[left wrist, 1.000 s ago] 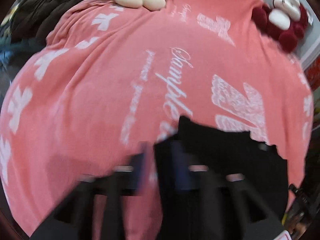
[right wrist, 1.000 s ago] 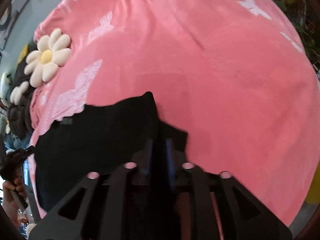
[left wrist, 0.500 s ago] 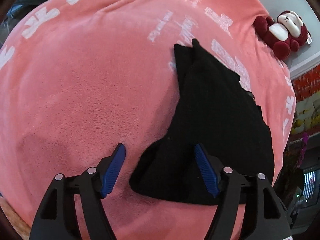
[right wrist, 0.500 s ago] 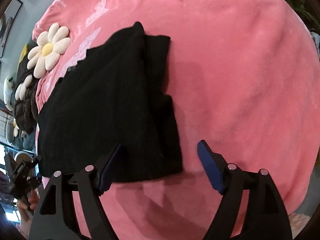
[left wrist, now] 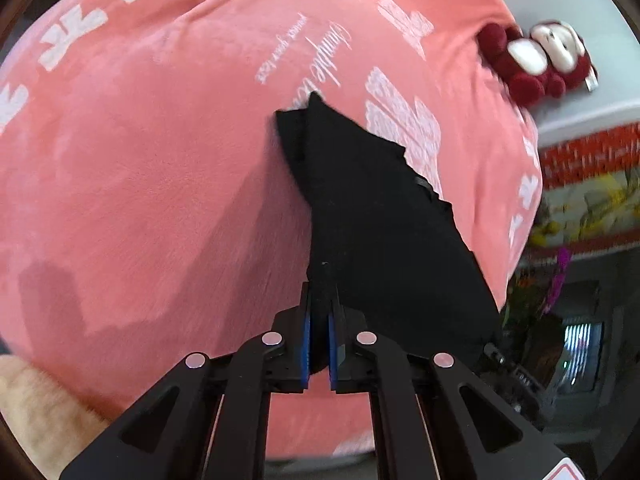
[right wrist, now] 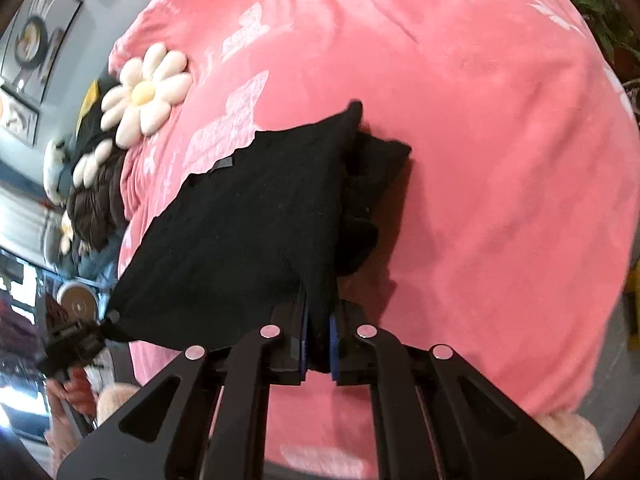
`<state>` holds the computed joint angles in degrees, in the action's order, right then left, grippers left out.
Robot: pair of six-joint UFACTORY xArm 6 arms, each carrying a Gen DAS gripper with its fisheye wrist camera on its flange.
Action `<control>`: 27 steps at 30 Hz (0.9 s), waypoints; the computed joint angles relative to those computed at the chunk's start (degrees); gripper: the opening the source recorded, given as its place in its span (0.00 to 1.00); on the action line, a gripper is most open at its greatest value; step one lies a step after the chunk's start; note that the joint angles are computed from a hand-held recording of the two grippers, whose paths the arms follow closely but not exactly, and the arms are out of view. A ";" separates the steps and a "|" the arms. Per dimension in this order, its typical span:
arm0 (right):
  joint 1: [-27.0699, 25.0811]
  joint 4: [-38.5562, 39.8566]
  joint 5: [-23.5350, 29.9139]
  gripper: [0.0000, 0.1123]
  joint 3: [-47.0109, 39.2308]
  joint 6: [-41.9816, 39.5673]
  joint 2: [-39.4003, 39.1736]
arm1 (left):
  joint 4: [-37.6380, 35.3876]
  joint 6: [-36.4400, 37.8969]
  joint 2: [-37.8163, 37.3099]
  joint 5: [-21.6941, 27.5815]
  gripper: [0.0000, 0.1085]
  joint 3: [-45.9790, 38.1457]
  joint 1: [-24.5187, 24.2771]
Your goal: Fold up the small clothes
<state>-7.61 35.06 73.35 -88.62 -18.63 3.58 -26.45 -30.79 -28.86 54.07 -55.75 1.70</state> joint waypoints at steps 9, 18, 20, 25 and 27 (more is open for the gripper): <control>1.04 -17.31 0.65 0.07 9.87 7.55 -5.05 | 18.28 -11.81 -4.12 13.60 0.03 5.94 -8.65; 9.48 -9.93 -12.92 0.07 7.30 -1.81 -6.72 | 32.38 -13.42 3.94 5.04 0.40 -6.90 -12.86; 12.01 -11.40 -15.16 0.07 5.72 -0.44 -3.33 | 34.03 -12.21 8.35 3.71 0.42 -9.90 -14.13; 12.82 -18.54 -12.41 0.06 -0.10 7.31 6.41 | 34.32 -10.11 17.82 3.42 0.43 -12.21 -14.04; 12.25 -15.73 -14.51 0.10 1.64 6.16 3.20 | 32.93 -10.41 17.83 3.50 0.43 -10.56 -13.93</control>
